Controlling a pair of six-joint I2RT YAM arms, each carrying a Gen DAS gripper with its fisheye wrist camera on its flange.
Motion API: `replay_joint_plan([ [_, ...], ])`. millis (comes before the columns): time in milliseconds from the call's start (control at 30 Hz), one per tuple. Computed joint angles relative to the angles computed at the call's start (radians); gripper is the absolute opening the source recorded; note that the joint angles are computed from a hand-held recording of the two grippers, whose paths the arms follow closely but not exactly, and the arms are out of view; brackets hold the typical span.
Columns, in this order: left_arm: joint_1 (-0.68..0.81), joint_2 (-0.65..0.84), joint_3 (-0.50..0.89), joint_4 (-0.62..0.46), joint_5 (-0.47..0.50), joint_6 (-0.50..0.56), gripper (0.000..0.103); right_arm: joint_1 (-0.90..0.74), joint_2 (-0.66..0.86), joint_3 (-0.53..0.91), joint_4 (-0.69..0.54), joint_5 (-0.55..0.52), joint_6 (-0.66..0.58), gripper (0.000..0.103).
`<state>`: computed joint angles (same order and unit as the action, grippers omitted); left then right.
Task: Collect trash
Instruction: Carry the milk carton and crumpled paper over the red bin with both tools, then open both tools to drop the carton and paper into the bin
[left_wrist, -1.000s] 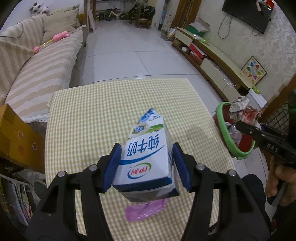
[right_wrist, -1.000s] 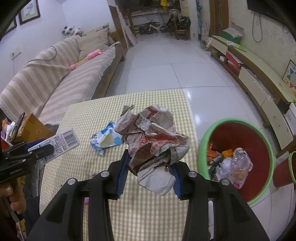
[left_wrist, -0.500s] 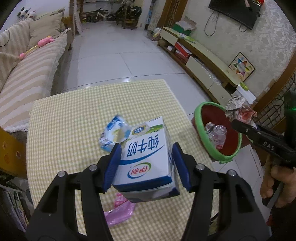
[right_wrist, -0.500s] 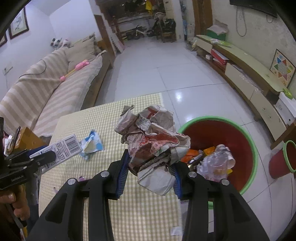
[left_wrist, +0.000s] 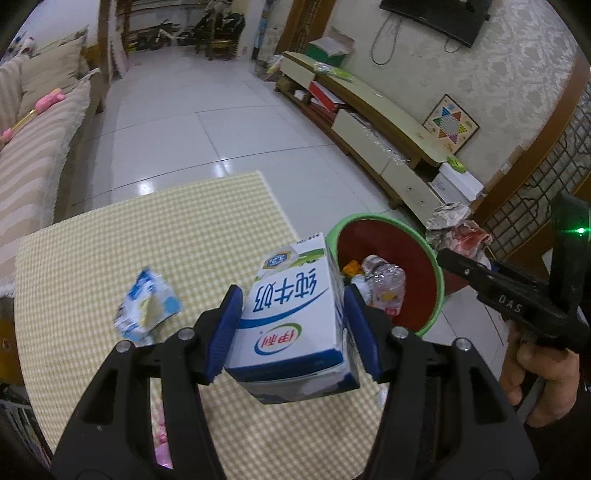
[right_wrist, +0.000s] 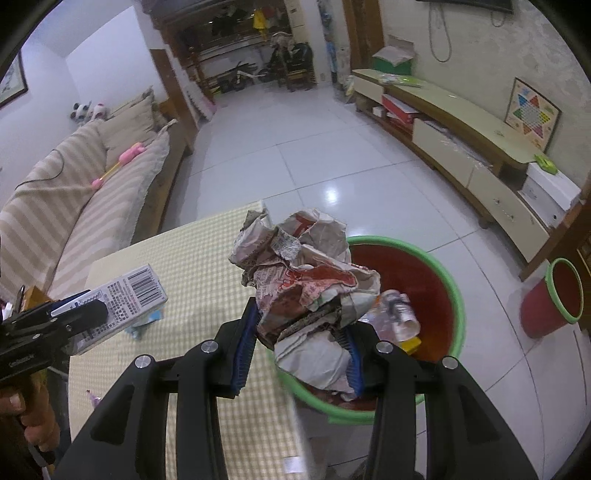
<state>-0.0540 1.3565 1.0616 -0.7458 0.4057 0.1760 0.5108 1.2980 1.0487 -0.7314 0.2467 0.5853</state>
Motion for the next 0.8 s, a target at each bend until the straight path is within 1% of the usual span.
replay_joint_plan([
  [200, -0.116, 0.041, 0.04, 0.033, -0.034, -0.065, 0.055, -0.109, -0.049, -0.036, -0.007, -0.024, -0.052, 0.039],
  [400, -0.228, 0.108, 0.095, 0.06, -0.064, -0.124, 0.055, -0.214, -0.074, -0.084, 0.013, -0.067, -0.096, 0.039],
  [800, -0.359, 0.215, 0.167, 0.095, -0.105, -0.194, 0.055, -0.333, -0.081, -0.156, 0.049, -0.124, -0.139, 0.039],
])
